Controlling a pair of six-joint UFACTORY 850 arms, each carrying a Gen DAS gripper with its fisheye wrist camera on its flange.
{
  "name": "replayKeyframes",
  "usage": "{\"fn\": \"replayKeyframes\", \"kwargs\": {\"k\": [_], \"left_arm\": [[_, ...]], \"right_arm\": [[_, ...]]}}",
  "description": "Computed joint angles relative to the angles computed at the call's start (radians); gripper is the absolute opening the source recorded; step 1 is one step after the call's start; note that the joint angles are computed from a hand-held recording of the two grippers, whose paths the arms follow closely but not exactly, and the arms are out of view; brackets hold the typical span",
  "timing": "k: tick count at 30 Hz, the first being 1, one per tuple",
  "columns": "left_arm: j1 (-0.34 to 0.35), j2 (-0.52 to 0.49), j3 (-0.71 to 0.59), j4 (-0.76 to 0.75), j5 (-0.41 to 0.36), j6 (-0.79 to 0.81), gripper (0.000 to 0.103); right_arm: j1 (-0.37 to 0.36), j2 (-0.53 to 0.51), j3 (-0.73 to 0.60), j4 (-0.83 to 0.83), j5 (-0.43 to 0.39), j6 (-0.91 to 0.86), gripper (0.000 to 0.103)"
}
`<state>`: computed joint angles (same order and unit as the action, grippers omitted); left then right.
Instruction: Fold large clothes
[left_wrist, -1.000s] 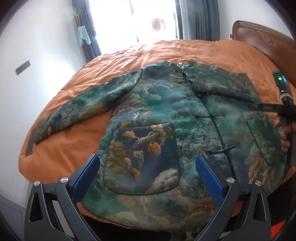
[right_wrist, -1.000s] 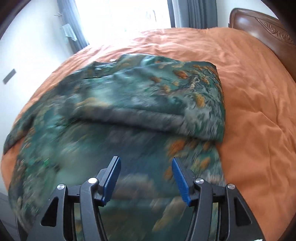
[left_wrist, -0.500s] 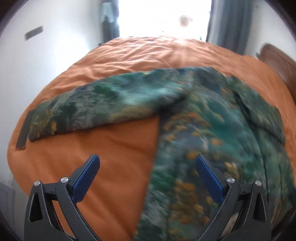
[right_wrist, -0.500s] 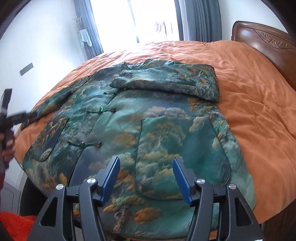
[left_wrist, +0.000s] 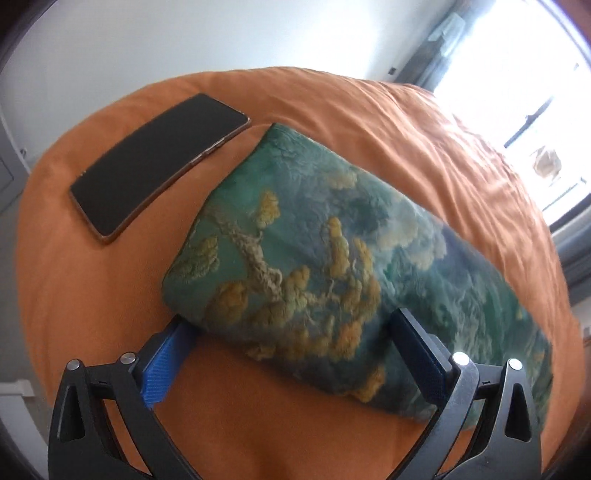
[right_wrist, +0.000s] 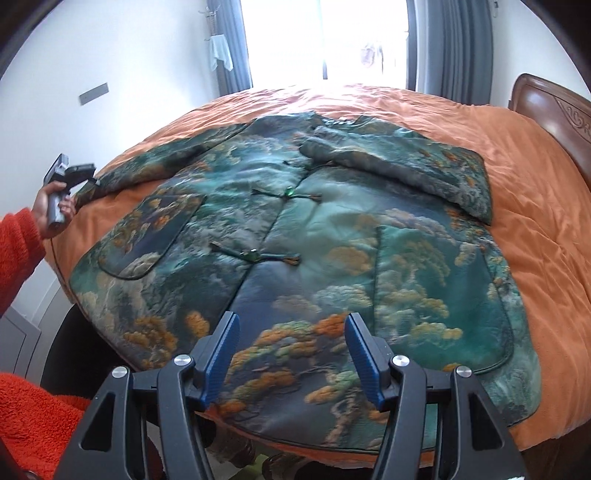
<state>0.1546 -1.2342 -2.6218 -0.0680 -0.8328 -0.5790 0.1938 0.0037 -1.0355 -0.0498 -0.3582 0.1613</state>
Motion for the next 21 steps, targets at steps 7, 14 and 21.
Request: {"fn": "replayKeyframes", "kwargs": {"k": [7, 14, 21], "left_arm": [[-0.068, 0.030, -0.014, 0.231, 0.035, -0.073, 0.009], [-0.247, 0.279, 0.239, 0.511, 0.323, -0.018, 0.009], [-0.461, 0.377, 0.394, 0.695, 0.515, 0.093, 0.009]], "right_arm": [[0.039, -0.004, 0.000, 0.018, 0.006, -0.034, 0.060], [0.030, -0.004, 0.009, 0.108, 0.022, -0.102, 0.060], [-0.009, 0.033, 0.048, 0.112, 0.059, -0.041, 0.060]]}}
